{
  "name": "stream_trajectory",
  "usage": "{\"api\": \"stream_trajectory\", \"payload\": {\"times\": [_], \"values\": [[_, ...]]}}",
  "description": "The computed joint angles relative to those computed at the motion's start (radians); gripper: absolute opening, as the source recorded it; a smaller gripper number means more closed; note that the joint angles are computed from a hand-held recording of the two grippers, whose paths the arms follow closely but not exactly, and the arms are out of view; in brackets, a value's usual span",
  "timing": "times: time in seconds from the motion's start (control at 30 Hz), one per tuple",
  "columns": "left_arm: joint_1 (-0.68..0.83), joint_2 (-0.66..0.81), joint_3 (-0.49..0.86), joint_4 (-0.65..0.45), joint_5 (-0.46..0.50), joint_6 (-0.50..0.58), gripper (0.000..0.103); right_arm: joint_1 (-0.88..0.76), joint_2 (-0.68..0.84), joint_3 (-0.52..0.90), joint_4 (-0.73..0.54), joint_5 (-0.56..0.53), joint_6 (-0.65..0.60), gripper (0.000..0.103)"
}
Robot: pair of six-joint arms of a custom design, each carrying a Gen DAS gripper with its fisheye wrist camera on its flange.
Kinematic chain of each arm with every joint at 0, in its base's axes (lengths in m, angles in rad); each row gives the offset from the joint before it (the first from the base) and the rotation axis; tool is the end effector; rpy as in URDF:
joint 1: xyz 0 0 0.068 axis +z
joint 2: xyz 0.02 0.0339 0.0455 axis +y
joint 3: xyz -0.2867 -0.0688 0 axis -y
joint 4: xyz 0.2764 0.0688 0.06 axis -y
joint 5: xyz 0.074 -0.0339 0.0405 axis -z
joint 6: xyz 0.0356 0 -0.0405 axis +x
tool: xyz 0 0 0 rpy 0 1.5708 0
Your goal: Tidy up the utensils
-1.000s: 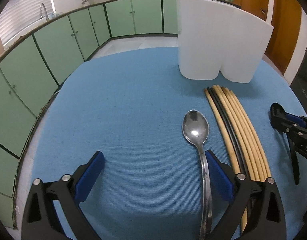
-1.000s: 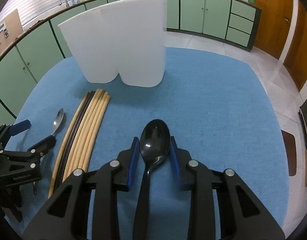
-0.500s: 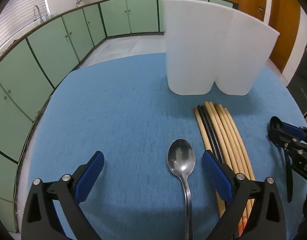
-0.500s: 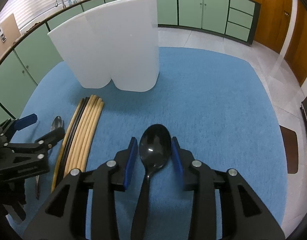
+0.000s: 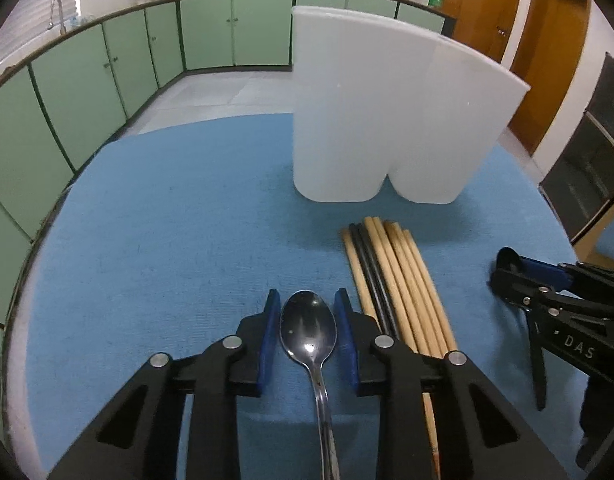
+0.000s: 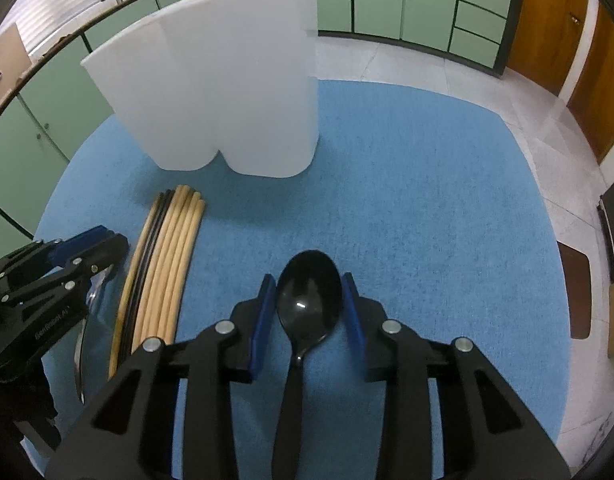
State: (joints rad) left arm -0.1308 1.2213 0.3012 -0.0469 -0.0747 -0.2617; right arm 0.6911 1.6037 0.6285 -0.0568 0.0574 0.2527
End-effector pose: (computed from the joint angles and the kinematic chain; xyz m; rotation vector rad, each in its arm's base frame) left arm 0.1978 -0.0233 0.1092 -0.1952 2.5274 -0.0610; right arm 0.2250 0.1835 0.1109 -0.5503 2.5658 0.2623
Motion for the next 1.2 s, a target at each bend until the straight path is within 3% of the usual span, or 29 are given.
{"api": "stream_trajectory", "payload": {"times": [0.13,0.23,0.37,0.5,0.7,0.83,0.97,1.2], "values": [[0.027,-0.162,-0.07,-0.003,0.067,0.013,0.028,0.003,-0.145,-0.129,0.132,0.002,-0.033,0.032],[-0.032,-0.428,-0.162,-0.051,0.061,-0.035,0.028,0.012,-0.279,-0.217,0.198,0.003,-0.058,0.032],[-0.165,-0.773,-0.224,-0.222,-0.044,-0.106,0.028,0.001,-0.403,-0.268,0.21,-0.01,-0.101,0.031],[-0.296,-0.969,-0.229,-0.354,-0.172,-0.139,0.027,0.011,-0.522,-0.302,0.192,-0.02,-0.087,0.031],[-0.34,-0.988,-0.202,-0.328,-0.239,-0.125,0.027,-0.059,-0.627,-0.295,0.165,-0.086,-0.099,0.031],[-0.208,-1.062,-0.172,-0.347,-0.13,-0.051,0.027,-0.113,-0.645,-0.259,0.166,-0.131,-0.116,0.031],[-0.221,-1.083,-0.117,-0.35,-0.146,-0.048,0.027,-0.143,-0.641,-0.22,0.207,-0.167,-0.114,0.031],[-0.121,-0.91,-0.015,-0.152,-0.067,0.028,0.027,-0.222,-0.479,-0.105,0.364,-0.267,-0.08,0.031]]}}
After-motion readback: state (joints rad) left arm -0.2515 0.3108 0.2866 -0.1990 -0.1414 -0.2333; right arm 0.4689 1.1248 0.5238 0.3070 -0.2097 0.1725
